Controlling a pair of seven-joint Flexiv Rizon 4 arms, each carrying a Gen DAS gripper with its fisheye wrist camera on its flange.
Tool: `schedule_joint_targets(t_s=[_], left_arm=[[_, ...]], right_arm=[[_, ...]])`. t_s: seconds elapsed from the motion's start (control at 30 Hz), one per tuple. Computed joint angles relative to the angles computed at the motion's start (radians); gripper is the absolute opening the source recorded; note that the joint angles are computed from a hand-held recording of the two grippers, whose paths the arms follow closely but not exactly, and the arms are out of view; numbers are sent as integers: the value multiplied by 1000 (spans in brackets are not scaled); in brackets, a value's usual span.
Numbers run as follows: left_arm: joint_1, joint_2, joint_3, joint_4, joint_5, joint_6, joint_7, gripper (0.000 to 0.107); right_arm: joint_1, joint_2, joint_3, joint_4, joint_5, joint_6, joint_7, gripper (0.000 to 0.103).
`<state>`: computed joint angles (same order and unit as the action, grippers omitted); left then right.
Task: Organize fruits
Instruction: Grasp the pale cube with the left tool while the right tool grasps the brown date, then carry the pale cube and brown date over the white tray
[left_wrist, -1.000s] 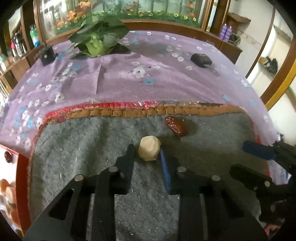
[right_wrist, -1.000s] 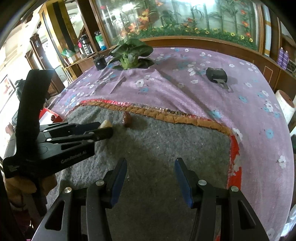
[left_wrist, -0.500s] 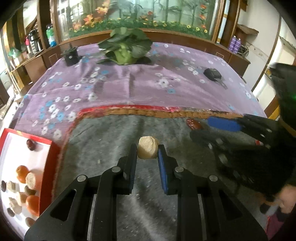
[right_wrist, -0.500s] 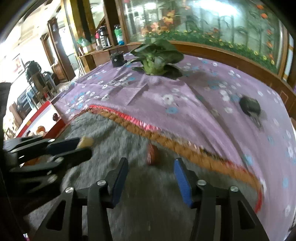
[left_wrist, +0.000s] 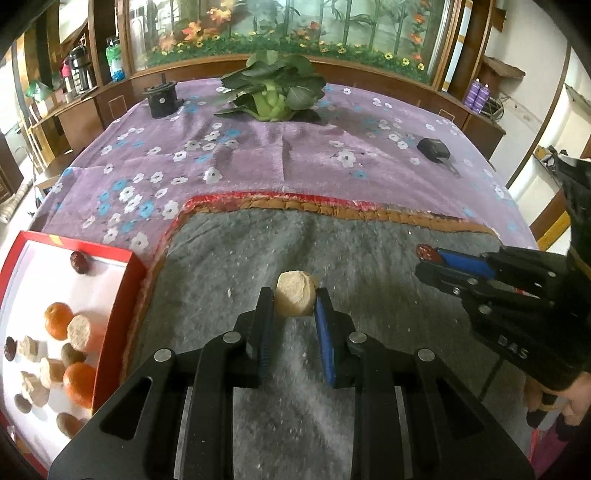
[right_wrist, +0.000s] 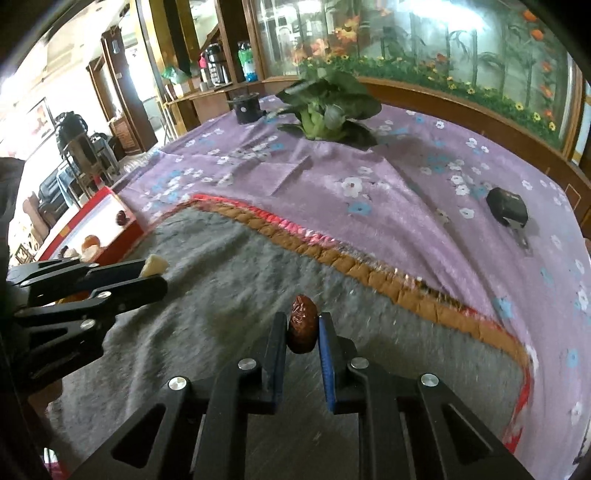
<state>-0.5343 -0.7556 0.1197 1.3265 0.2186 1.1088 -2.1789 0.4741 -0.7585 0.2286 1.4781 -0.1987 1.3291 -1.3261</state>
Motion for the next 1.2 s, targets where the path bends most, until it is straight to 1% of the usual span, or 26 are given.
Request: schedule_joint_targets(t_s=[0.1, 0.17, 0.37, 0.43, 0.53, 0.8, 1.03, 1.2], left_arm=[[-12, 30, 14, 41, 17, 12, -23, 21], [-21, 51, 26, 67, 33, 19, -44, 21], [-39, 113, 54, 140, 90, 28, -108, 21], [-44, 138, 64, 168, 115, 29, -137, 21], [-49, 169, 75, 202, 159, 31, -180, 21], [-36, 236, 85, 282, 262, 23, -292, 22], [2, 283, 72, 341, 319, 18, -360, 22], [26, 329, 74, 394, 363, 19, -415, 22]], right_arm=[[13, 35, 0, 55, 10, 55, 17, 16], [17, 48, 8, 75, 9, 70, 23, 16], [40, 72, 29, 117, 2, 94, 45, 16], [46, 74, 43, 120, 3, 100, 49, 16], [68, 73, 42, 118, -6, 102, 60, 16], [104, 46, 75, 63, -26, 66, 38, 16], [127, 15, 98, -4, -16, 17, -4, 16], [150, -16, 101, -74, -6, -26, -35, 16]])
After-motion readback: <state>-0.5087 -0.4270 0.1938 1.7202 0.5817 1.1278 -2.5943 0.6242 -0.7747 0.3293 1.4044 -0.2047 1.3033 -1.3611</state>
